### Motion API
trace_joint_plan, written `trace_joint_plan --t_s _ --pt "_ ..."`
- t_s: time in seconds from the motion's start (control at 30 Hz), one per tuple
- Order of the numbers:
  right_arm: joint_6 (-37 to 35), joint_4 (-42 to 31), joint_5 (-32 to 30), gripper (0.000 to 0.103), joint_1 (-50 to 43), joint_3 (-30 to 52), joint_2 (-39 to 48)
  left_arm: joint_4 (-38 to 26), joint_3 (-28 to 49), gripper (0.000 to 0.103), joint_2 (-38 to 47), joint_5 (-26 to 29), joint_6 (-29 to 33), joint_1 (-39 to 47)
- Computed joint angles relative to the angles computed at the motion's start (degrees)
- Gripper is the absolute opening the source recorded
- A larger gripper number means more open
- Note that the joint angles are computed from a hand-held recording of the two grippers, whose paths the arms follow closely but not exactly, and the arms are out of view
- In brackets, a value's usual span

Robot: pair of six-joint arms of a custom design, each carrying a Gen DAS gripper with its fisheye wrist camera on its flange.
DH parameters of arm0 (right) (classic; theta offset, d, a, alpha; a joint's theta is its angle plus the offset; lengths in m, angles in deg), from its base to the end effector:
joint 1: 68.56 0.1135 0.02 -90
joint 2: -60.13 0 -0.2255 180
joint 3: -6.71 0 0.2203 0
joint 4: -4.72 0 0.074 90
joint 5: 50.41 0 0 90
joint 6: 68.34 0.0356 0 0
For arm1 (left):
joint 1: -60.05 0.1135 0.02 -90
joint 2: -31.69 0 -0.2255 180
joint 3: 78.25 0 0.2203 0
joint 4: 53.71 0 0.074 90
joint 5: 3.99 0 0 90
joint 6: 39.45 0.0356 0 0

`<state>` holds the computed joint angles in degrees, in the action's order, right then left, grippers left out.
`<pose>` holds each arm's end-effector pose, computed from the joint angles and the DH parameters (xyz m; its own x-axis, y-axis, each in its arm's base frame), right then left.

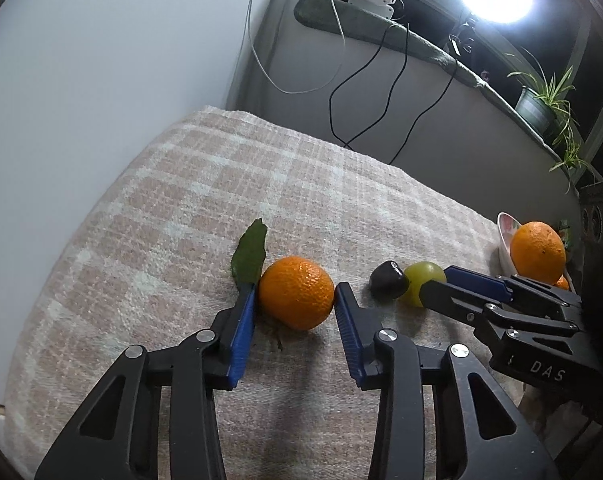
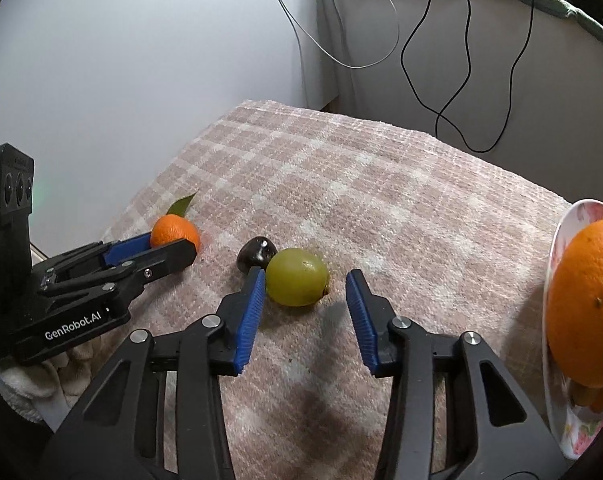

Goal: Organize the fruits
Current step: 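Grasp the leafy tangerine with the left tool while the right tool grasps the green grape, then carry the tangerine with the left tool while the right tool carries the grape to the plate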

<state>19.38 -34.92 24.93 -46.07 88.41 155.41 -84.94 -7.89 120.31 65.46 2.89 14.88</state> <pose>0.2921 0.1307 0.1995 -0.7191 -0.3394 -0.6063 -0.5391 0.8231 0.1787 0.2158 -0.1993 0.1883 -0.7331 -0.2443 -0.6348 -0.0572 0.9521 -0.3004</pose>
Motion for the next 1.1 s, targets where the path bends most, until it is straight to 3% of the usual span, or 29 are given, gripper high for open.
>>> trace_joint_plan --t_s 0.27,0.63,1.1 --pt "-0.4 -0.1 -0.8 0.036 0.9 1.2 1.8 0.5 -0.5 0.036 -0.3 0.2 0.0 0.0" --pt "-0.4 0.3 -1.5 0.033 0.6 0.8 1.4 0.7 -0.7 0.036 -0.3 0.0 -0.1 -0.1" --pt "-0.5 -1.2 -5.6 0.033 -3.0 -3.8 -7.2 -1.7 -0.4 0.036 -3.2 -2.4 -1.7 -2.2"
